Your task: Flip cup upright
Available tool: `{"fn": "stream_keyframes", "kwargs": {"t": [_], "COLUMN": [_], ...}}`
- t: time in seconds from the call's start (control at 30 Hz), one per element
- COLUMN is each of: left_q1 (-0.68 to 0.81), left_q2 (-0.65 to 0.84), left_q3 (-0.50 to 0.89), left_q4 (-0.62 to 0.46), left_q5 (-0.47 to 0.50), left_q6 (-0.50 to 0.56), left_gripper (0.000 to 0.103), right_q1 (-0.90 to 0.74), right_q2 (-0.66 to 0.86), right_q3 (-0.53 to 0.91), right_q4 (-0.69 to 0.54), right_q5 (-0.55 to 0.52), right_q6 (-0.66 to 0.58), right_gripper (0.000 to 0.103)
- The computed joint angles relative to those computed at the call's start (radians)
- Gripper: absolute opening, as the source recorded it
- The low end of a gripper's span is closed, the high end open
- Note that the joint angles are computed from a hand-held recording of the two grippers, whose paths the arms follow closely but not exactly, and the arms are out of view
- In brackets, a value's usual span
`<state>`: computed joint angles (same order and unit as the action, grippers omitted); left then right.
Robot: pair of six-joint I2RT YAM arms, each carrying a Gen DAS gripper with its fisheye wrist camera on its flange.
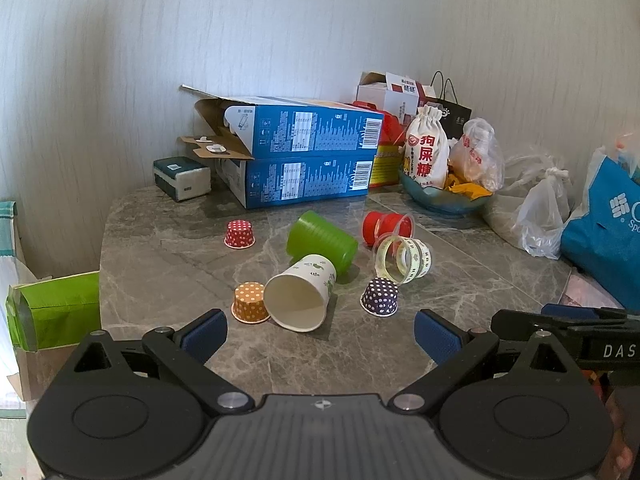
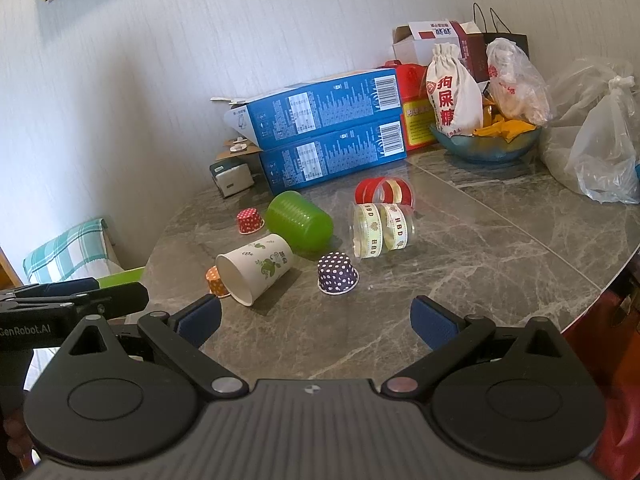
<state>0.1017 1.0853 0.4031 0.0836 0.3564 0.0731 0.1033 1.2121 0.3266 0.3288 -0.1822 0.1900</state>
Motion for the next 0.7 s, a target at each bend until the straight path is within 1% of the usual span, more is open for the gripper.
{"fn": "stream_keyframes", "kwargs": {"t": [0.7], "left_q1": [-0.006], "left_q2": [-0.014], "left_q3": [-0.001], "left_q4": [-0.015], "left_q5": [-0.002], "left_q6": [-0.003], "left_gripper": [0.101], "right_q1": [0.010], "right_q2": [0.012], "right_q3": [-0.001], "right_q4": [0.003], "right_q5": [0.002], "right_q6": [-0.008], "right_gripper": [0.102]}}
